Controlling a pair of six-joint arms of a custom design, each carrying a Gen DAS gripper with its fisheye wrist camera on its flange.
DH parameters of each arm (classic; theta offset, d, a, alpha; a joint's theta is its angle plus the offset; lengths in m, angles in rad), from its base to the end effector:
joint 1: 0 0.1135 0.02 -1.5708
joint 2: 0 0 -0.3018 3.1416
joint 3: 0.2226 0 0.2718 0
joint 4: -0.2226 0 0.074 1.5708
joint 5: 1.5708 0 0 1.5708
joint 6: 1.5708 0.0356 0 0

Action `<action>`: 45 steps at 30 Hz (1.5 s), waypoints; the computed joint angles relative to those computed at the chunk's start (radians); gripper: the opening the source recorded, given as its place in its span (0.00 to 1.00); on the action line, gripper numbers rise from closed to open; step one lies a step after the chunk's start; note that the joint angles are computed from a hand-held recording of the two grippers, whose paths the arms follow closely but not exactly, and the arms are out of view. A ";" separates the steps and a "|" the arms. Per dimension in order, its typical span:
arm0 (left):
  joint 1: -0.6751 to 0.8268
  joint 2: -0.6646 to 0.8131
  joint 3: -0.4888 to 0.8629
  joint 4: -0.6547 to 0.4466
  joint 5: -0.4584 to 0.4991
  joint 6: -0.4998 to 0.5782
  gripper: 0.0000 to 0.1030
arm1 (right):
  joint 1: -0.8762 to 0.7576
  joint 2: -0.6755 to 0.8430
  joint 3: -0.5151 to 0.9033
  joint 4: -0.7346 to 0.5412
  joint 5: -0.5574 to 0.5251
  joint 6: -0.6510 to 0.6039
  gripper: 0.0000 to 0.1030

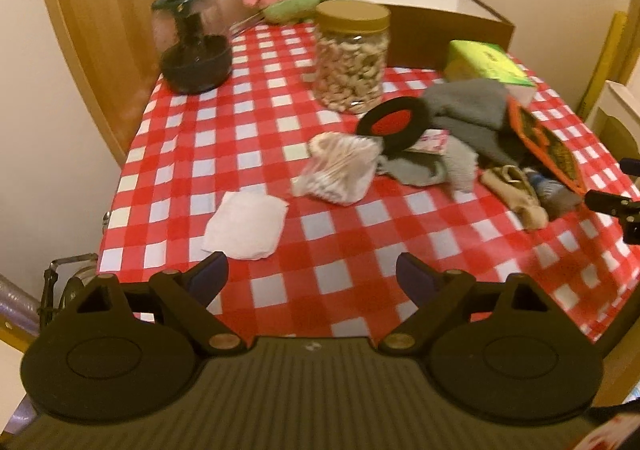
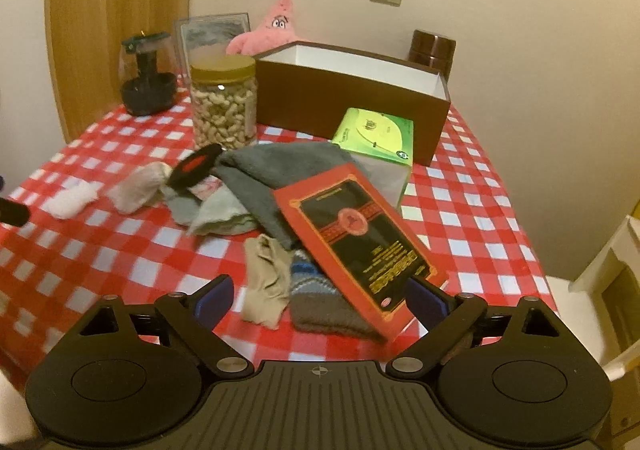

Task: Organize soft objects
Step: 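Grasp the red booklet with the right tool while the left tool grasps the white cloth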

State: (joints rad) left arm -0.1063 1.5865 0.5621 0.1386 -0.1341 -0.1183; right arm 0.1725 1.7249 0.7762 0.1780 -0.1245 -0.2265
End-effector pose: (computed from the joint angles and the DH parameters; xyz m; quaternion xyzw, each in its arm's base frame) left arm 0.2818 -0.0253 0.1353 -0.0281 0.9396 0.0252 0.3400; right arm 0.3421 0.0641 0.1551 -0.2059 0.8962 0.0468 0.3901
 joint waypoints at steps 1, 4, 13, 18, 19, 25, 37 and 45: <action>0.009 0.016 0.004 0.009 0.002 0.002 0.87 | -0.001 0.020 0.008 0.014 0.005 -0.013 0.88; 0.034 0.073 0.027 0.035 0.011 0.011 0.87 | -0.002 0.082 0.037 0.054 0.025 -0.043 0.85; 0.075 0.218 0.117 0.071 0.020 0.005 0.86 | 0.006 0.277 0.170 0.082 0.066 -0.061 0.78; 0.093 0.276 0.153 0.083 0.014 0.011 0.86 | -0.010 0.348 0.245 0.057 0.042 -0.010 0.72; 0.097 0.285 0.158 0.083 0.013 0.011 0.86 | -0.016 0.354 0.258 0.049 0.033 -0.003 0.67; 0.115 0.327 0.190 0.074 0.016 0.010 0.86 | -0.060 0.340 0.295 0.016 -0.029 0.037 0.45; 0.123 0.369 0.241 0.054 0.017 0.007 0.86 | -0.137 0.327 0.411 -0.104 -0.072 -0.109 0.40; 0.135 0.398 0.264 0.049 0.019 0.003 0.86 | -0.145 0.404 0.489 -0.157 -0.066 -0.243 0.19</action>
State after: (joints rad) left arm 0.0286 1.9850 0.8263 0.1880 -0.1150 -0.1149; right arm 0.0270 2.1287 1.2655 0.0210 -0.1903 -0.4697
